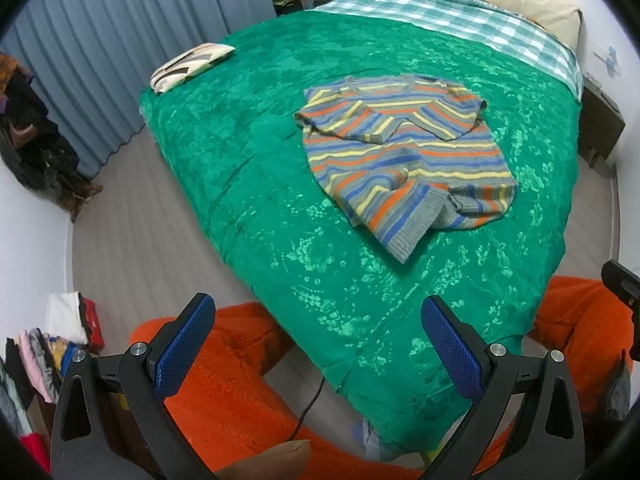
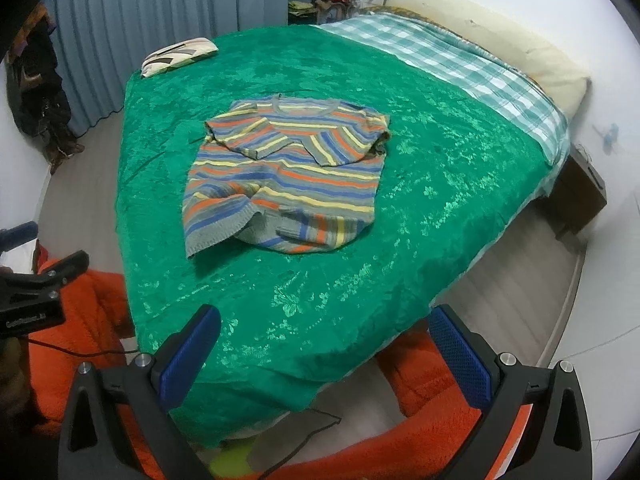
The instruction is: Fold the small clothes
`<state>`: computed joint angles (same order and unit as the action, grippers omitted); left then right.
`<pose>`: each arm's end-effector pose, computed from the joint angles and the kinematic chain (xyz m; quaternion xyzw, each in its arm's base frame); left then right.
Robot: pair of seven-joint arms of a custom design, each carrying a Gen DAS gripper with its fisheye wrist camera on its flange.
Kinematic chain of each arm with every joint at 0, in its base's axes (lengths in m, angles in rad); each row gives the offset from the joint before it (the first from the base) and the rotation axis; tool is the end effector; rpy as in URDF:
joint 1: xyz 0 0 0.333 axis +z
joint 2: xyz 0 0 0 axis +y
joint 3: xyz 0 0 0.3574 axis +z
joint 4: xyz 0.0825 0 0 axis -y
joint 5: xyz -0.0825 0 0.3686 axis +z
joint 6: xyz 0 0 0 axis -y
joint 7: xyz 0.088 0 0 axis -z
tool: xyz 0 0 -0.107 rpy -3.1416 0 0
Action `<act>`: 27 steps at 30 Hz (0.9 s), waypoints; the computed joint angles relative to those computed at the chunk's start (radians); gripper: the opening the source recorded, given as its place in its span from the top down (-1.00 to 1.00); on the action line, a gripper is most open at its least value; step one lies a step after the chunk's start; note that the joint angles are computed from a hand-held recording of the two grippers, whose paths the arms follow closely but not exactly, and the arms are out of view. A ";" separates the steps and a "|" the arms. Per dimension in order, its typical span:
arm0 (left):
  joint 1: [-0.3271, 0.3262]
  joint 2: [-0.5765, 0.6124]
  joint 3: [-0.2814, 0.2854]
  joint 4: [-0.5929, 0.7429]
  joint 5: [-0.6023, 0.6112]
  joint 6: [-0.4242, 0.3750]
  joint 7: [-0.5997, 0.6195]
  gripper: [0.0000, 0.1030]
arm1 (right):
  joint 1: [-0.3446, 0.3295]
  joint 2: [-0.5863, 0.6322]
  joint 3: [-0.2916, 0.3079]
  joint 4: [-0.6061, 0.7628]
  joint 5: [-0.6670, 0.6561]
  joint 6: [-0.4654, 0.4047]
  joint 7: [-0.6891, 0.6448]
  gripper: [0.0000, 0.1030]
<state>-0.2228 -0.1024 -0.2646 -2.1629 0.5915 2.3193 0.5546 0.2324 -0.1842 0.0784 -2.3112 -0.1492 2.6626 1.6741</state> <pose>0.4660 -0.2401 0.5166 -0.7353 0.6186 -0.1109 0.2537 0.4764 0.1598 0.5272 -0.7818 0.5623 -0.1922 0.1888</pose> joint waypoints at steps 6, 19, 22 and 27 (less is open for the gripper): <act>-0.002 0.000 0.000 -0.001 -0.001 0.008 0.005 -0.99 | -0.006 -0.006 0.006 -0.005 -0.026 -0.003 0.022 -0.99; -0.004 0.000 0.000 -0.003 -0.016 0.010 0.012 -0.99 | -0.004 -0.013 0.007 -0.010 -0.036 -0.013 0.027 -0.99; -0.005 0.003 -0.001 -0.003 -0.018 0.013 0.015 -0.99 | -0.005 -0.012 0.008 -0.012 -0.039 -0.010 0.034 -0.99; -0.006 0.012 0.002 0.001 -0.030 0.014 0.023 -0.99 | -0.004 -0.012 0.006 -0.017 -0.036 -0.007 0.032 -0.99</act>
